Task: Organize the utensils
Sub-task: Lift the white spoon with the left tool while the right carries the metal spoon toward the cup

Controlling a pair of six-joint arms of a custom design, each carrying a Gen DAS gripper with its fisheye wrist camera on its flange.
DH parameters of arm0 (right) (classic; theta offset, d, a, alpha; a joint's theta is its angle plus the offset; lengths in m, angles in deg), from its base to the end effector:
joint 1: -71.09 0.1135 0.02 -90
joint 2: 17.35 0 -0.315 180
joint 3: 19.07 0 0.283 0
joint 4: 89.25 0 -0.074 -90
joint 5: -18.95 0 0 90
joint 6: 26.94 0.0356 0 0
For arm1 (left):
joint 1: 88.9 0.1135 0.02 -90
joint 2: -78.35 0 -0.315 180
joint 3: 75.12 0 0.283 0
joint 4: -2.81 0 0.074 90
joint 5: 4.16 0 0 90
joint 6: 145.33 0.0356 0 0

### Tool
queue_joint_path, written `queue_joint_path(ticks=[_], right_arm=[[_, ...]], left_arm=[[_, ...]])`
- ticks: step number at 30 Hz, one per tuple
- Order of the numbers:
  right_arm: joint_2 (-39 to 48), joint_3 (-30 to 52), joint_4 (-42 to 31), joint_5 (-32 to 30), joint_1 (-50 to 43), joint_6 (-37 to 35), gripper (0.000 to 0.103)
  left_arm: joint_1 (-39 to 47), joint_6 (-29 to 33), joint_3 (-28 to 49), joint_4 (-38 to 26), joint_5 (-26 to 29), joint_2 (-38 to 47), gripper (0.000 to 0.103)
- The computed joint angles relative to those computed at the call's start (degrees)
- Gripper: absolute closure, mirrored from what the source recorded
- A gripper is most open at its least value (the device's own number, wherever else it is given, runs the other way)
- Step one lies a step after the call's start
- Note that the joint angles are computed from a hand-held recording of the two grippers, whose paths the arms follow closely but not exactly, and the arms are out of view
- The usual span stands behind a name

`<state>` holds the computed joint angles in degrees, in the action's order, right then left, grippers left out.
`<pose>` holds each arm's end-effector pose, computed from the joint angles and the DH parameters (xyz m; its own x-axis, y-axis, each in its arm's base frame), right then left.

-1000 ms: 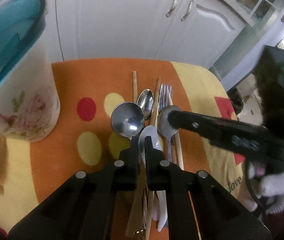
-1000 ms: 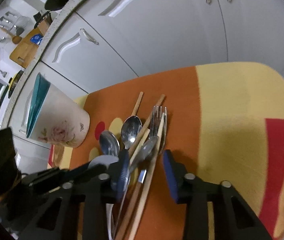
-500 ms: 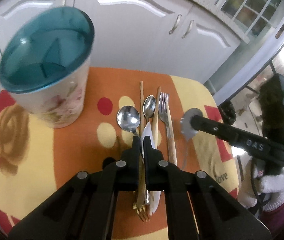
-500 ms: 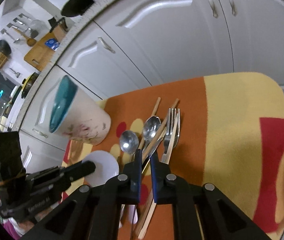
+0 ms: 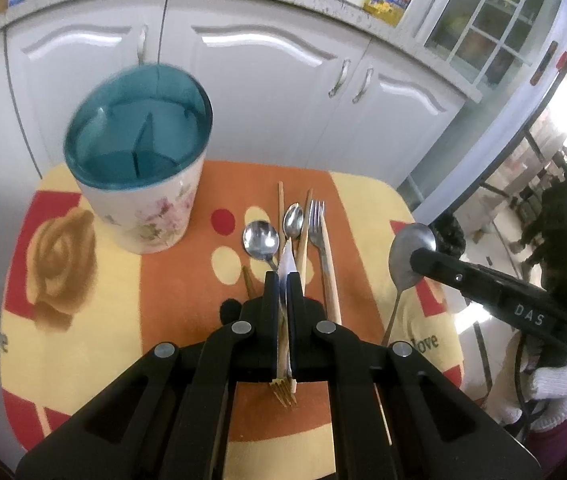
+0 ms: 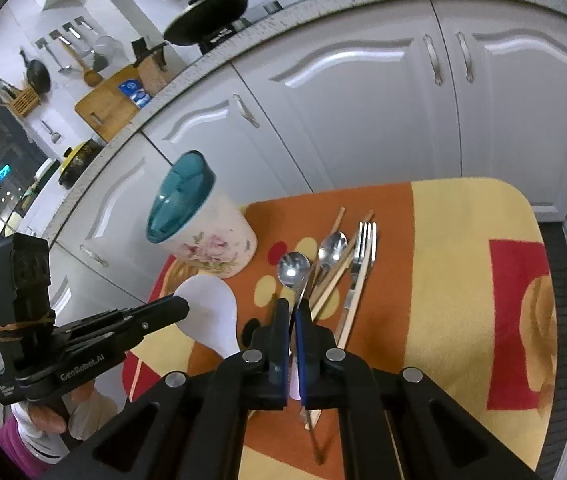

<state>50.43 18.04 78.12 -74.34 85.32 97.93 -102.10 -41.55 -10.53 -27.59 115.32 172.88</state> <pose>0.2166 0.0570 0.1856 -0.7089 0.4091 -0.5746 0.1455 0.8819 0.4484 0.3290 -0.0952 0.1950 -0.7178 0.3814 -0.5825 0.6248 0.7219 -0.2975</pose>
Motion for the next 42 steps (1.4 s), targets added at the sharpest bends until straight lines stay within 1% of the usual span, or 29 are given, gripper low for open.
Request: queue_joint_path(ticks=[9,15,22,27,30,31,33,34,35,38,42], right_arm=[[-3.92,3.16,-4.4,3.27,3.0,-1.22,0.101],[-4.86,5.95,-6.67,3.67,2.59,-3.09,0.102],[-3.77,10.57,-7.32,3.85,2.66,-5.95,0.102],[-1.7,12.06,-7.29,3.95,3.01,-6.43,0.102],[1.51,11.56,-6.13,2.46,1.81,-6.58,0.102],[3.38,11.65,-5.67,1.87,1.61,-6.89,0.1],[8.77,12.19,-4.45,0.58,2.22,-7.92,0.087],[10.58,12.44,-3.87,-0.07,2.14,-8.65,0.07],[13.4,12.69,-2.39,-0.73,2.84,-9.66,0.064],[20.84,15.42,-0.8,-2.61,4.55,-13.75,0.064],[32.87,23.4,-4.23,-1.89,7.1,-22.15,0.065]], left_arm=[[1.82,-0.24,1.04,-2.16,1.86,-3.31,0.101],[4.29,-0.62,4.03,-5.08,4.84,-4.31,0.101],[7.81,-0.9,8.53,-7.15,6.8,-4.24,0.101],[9.74,-1.15,9.77,-6.81,7.06,-3.05,0.101],[10.52,-1.26,9.9,-6.64,6.97,-2.32,0.101],[10.84,-1.33,9.94,-6.58,6.97,-1.97,0.101],[11.6,-1.26,9.99,-6.31,6.78,-1.54,0.101],[11.94,-1.11,9.84,-6.05,6.41,-1.45,0.101],[12.4,-0.78,9.72,-5.79,5.87,-1.24,0.101],[13.66,-0.19,10.29,-6.23,5.23,-0.19,0.101],[15.75,-0.02,10.87,-6.07,4.85,0.91,0.101]])
